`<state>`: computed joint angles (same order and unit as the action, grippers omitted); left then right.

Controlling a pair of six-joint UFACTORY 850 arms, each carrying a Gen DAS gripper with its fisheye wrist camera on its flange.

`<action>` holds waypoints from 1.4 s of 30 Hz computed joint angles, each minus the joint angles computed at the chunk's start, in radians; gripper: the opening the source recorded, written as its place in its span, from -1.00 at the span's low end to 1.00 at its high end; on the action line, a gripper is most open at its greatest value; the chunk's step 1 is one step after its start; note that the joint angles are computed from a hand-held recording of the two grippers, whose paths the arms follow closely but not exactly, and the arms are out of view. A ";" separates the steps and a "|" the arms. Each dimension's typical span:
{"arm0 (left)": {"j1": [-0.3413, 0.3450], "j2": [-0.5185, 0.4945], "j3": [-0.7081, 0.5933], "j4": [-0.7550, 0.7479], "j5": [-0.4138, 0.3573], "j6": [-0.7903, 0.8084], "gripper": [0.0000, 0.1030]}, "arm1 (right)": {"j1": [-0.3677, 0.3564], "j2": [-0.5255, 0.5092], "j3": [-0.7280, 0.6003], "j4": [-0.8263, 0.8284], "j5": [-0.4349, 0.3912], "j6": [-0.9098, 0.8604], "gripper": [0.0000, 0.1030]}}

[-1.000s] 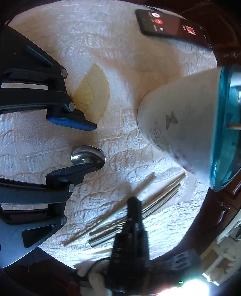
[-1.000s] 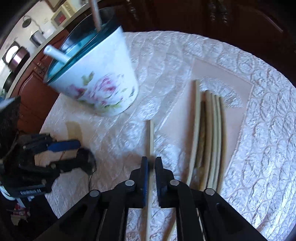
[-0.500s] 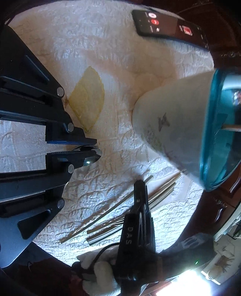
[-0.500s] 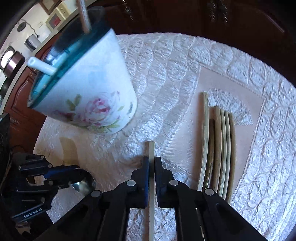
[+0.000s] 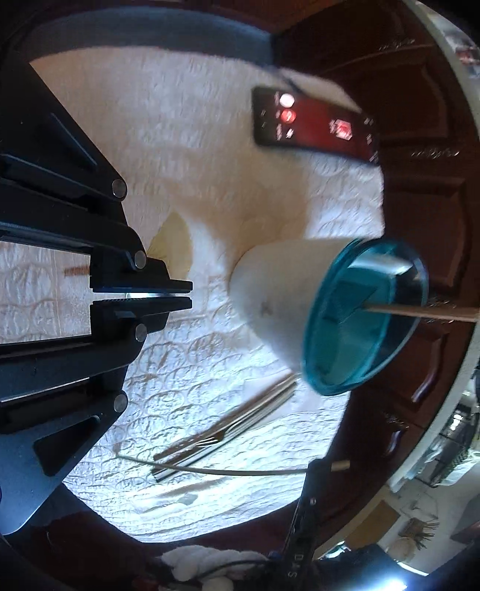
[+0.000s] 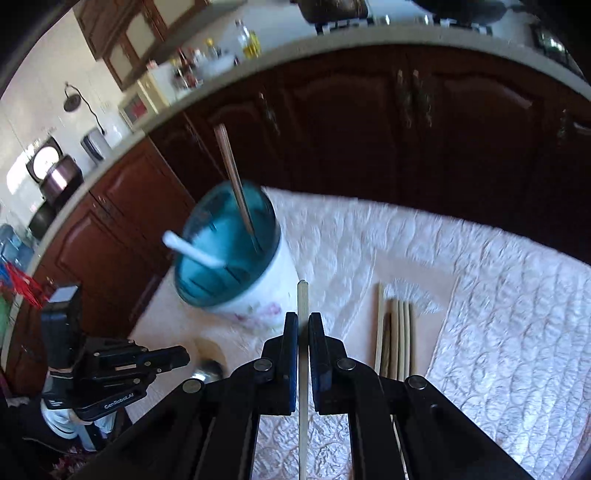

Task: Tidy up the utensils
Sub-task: 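Drop the metal spoon into the holder with the left tool while the right tool inserts the chopstick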

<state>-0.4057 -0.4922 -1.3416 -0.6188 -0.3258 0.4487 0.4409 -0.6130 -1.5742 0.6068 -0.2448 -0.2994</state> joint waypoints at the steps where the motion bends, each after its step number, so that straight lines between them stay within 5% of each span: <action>1: 0.001 0.007 0.004 0.009 0.009 -0.008 -0.99 | -0.001 0.012 0.016 0.047 0.010 -0.046 -0.90; 8: 0.019 0.046 0.034 0.048 0.033 -0.044 -0.99 | 0.010 0.107 0.112 0.197 0.054 -0.192 -0.90; 15: 0.036 0.044 0.028 -0.080 -0.021 0.077 -0.98 | 0.011 0.142 0.136 0.338 0.066 -0.343 -0.90; 19: 0.033 -0.022 -0.020 -0.132 -0.106 0.129 -0.36 | 0.009 0.154 0.154 0.376 0.067 -0.375 -0.90; 23: 0.012 -0.094 -0.070 -0.033 -0.135 0.038 -0.37 | 0.010 0.161 0.162 0.297 0.065 -0.299 -0.90; 26: -0.007 -0.127 -0.092 0.079 -0.127 -0.053 -0.87 | 0.010 0.165 0.164 0.290 0.066 -0.293 -0.90; 28: -0.008 -0.124 -0.083 0.065 -0.116 -0.046 -0.89 | 0.010 0.166 0.164 0.321 0.067 -0.323 -0.90; 42: 0.055 0.156 0.086 -0.074 0.017 0.109 -0.97 | 0.004 0.195 0.166 0.786 0.064 -0.766 -0.90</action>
<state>-0.3510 -0.3366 -1.2553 -0.6927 -0.3084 0.5576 0.4453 -0.4177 -1.4081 1.3926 -0.1804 -1.0649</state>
